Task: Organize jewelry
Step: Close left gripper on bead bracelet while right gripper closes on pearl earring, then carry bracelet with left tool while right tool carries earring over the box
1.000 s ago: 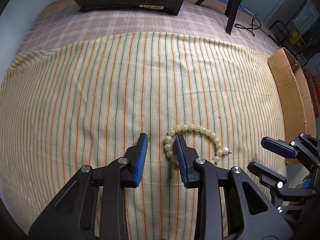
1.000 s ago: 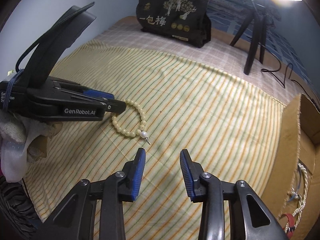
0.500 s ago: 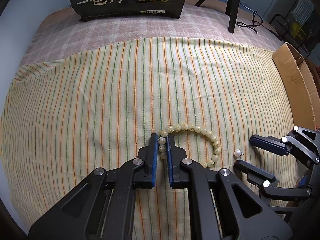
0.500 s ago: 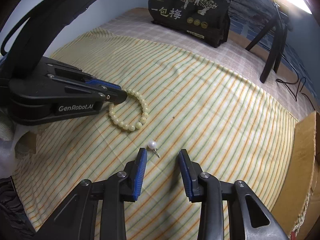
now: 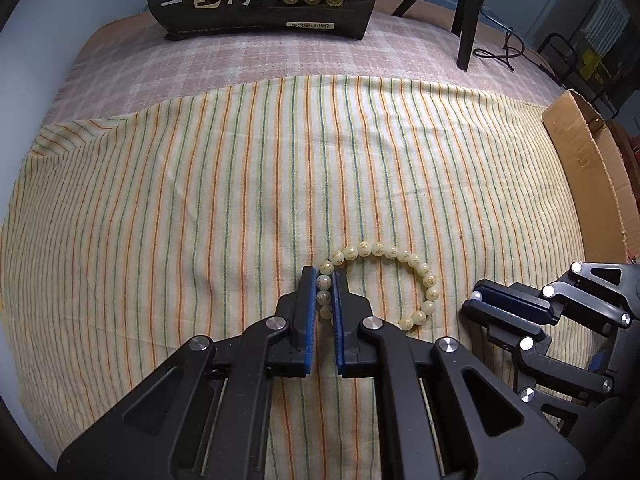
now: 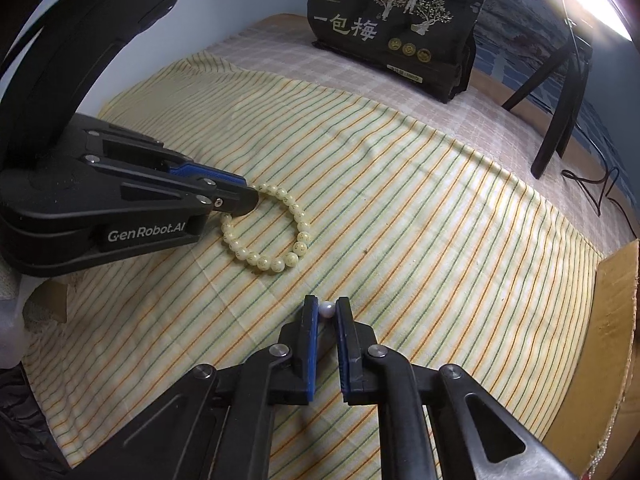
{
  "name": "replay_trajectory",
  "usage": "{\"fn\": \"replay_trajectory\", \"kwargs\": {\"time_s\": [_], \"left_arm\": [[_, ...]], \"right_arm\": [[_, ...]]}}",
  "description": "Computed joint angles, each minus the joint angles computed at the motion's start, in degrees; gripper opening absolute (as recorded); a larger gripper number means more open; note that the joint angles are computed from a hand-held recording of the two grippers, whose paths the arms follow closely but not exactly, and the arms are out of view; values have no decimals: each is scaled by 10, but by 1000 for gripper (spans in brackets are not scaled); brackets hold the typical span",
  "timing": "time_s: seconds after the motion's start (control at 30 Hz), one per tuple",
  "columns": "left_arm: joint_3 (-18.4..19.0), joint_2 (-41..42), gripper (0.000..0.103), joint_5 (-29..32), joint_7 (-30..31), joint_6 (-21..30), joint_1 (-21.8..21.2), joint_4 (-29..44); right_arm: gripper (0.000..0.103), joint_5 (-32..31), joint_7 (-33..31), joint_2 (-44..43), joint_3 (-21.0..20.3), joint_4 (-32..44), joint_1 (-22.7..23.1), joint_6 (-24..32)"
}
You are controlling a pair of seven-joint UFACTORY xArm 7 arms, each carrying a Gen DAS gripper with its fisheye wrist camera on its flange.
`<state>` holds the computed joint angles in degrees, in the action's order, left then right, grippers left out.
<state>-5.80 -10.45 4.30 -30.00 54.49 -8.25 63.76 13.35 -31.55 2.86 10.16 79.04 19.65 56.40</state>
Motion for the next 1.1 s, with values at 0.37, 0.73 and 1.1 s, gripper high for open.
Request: {"fn": "replay_trajectory", "kwargs": {"time_s": [0.37, 0.73, 1.1], "left_arm": [[0, -44, 6, -4, -16, 3, 8, -10], [-18, -64, 6, -9, -36, -2, -2, 17], [-44, -48, 6, -5, -72, -24, -34, 60]], "right_arm": [[6, 27, 5, -25, -9, 2, -11, 11], [6, 46, 0, -70, -27, -10, -30, 22], [6, 70, -9, -112, -58, -9, -62, 36]]}}
